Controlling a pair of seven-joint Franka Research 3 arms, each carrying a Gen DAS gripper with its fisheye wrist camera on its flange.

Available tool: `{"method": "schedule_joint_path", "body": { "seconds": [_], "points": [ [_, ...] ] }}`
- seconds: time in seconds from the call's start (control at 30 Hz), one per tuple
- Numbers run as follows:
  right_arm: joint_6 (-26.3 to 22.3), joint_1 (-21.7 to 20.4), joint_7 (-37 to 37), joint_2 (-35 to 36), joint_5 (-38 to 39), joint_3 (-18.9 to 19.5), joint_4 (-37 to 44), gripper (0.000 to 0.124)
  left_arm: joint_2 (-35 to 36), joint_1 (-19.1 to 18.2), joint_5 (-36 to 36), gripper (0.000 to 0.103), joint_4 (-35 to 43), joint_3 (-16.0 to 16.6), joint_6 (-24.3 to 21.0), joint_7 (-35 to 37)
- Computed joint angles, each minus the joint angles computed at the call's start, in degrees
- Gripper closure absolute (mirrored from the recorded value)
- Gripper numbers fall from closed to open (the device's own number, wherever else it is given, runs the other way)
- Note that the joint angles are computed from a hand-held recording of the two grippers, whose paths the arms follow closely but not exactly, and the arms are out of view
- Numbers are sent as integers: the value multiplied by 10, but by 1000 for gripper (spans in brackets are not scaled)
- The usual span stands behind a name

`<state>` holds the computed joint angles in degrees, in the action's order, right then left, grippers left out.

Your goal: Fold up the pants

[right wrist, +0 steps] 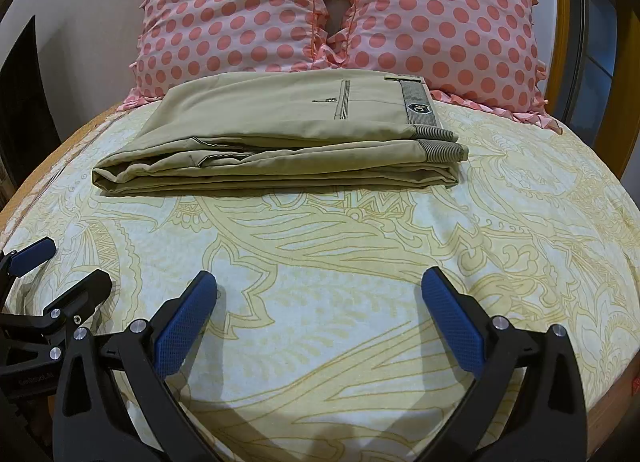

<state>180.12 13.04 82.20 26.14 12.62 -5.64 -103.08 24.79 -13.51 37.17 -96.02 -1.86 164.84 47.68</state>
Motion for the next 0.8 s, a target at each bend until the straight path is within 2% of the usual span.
{"method": "schedule_joint_path", "body": {
  "seconds": [0.8],
  "points": [
    [0,-1,-4,-1,3,1,-1,22,1,-2,2,2,0,3,1,-3]
  ]
}}
